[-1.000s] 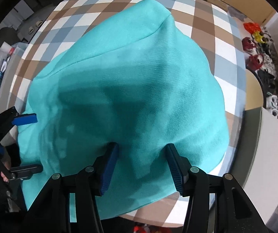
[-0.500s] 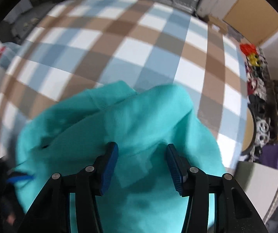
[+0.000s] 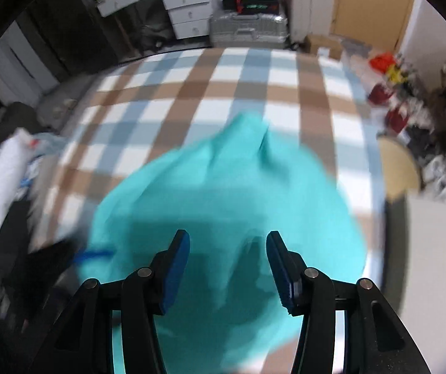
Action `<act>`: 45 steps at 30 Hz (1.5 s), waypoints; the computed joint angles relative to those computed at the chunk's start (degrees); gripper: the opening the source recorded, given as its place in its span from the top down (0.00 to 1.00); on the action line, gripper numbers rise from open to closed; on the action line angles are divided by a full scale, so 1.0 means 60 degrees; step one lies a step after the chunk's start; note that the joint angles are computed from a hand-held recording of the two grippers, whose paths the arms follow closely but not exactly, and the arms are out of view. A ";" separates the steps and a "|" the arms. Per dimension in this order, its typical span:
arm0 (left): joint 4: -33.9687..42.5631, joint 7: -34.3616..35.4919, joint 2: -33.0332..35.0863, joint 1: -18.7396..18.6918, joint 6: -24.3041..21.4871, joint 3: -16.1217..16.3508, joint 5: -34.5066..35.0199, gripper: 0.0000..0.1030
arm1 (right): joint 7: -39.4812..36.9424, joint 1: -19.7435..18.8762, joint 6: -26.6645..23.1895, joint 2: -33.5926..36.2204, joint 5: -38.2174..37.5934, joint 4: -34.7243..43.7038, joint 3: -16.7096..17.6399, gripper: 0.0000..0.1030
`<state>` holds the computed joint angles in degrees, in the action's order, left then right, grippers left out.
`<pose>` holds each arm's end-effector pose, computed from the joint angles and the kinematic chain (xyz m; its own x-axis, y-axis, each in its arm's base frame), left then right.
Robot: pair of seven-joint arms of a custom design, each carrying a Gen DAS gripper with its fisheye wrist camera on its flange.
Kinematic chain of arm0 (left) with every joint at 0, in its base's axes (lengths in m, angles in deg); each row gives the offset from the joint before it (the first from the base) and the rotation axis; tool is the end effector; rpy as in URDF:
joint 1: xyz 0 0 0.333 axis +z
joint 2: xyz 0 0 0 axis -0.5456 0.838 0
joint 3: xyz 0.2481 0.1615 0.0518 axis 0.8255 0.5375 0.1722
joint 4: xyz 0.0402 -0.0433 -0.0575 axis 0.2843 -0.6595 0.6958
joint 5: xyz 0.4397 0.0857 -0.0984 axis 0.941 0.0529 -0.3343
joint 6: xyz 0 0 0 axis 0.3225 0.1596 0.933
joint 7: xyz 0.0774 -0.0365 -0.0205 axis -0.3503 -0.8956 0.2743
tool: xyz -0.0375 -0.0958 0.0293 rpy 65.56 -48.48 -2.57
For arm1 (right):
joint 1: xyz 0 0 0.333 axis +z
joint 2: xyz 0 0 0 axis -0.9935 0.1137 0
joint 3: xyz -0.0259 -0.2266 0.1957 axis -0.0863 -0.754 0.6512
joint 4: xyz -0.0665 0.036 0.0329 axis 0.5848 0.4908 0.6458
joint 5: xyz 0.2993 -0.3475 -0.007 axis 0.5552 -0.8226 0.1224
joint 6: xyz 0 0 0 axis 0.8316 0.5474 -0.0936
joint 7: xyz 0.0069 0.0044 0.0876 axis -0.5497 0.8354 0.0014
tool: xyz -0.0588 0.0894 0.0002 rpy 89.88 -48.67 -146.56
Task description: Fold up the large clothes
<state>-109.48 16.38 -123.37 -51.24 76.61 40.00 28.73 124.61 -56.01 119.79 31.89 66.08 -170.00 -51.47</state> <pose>0.4038 -0.1739 0.5012 -0.1138 -0.9241 0.3648 -0.9026 -0.0573 -0.4267 0.4626 0.3353 0.5592 0.6358 -0.7412 -0.2155 -0.7440 -0.5142 -0.4266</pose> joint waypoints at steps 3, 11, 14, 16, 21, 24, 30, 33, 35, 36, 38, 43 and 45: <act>0.0020 -0.0061 -0.0069 0.0025 -0.0066 -0.0038 0.0069 0.13 | -0.0720 0.0475 0.0150 -0.1442 0.1917 -0.1632 -0.0567 0.48; 0.0072 -0.0561 -0.1090 0.0538 0.0628 0.0178 -0.0213 0.14 | -0.1685 0.1869 0.3752 -0.2922 0.5506 -0.4715 -0.1078 0.38; 0.1419 -0.0814 0.0278 0.0928 -0.0575 0.0205 0.0442 0.14 | -0.2110 0.2447 0.4620 -0.2905 0.6526 -0.4897 -0.1371 0.36; 0.2516 -0.0776 0.1470 0.1205 -0.1729 0.0022 0.1094 0.14 | -0.2577 0.2850 0.5248 -0.2819 0.7356 -0.4946 -0.1530 0.36; 0.3836 -0.0346 0.3072 0.1382 -0.2991 -0.0005 0.0947 0.14 | -0.3197 0.3205 0.5973 -0.2879 0.8087 -0.5069 -0.1484 0.36; 0.4539 0.0133 0.3959 0.1363 -0.3686 0.0210 0.0014 0.14 | -0.3521 0.3140 0.5710 -0.2971 0.8244 -0.5072 -0.1682 0.36; 0.5254 0.0261 0.4734 0.1803 -0.4509 -0.0018 -0.0137 0.03 | -0.4910 0.3290 0.5057 -0.3485 1.0415 -0.5321 -0.2471 0.38; 0.5431 0.0157 0.4594 0.1985 -0.4557 -0.0218 0.0551 0.03 | -0.5118 0.2917 0.5061 -0.4023 1.1689 -0.5761 -0.2612 0.36; 0.5376 -0.0008 0.4274 0.2059 -0.4345 -0.0298 0.0928 0.03 | -0.5454 0.2655 0.5313 -0.4260 1.2652 -0.5946 -0.2537 0.32; 0.5204 0.0060 0.4049 0.2056 -0.3953 -0.0245 0.0817 0.03 | -0.5323 0.2502 0.5405 -0.4203 1.2767 -0.5946 -0.2426 0.29; 0.5094 0.0341 0.3840 0.2012 -0.3466 -0.0036 0.0411 0.03 | -0.4387 0.2220 0.5608 -0.4050 1.2435 -0.5973 -0.2075 0.14; 0.5976 0.0649 0.4833 0.2015 -0.4643 -0.0109 0.0723 0.03 | -0.2334 0.1571 0.3993 -0.3023 1.1179 -0.5621 -0.1915 0.14; 0.6382 0.0759 0.5446 0.2018 -0.5030 -0.0242 0.0864 0.03 | -0.2450 0.1413 0.3232 -0.2646 1.1448 -0.5436 -0.2045 0.14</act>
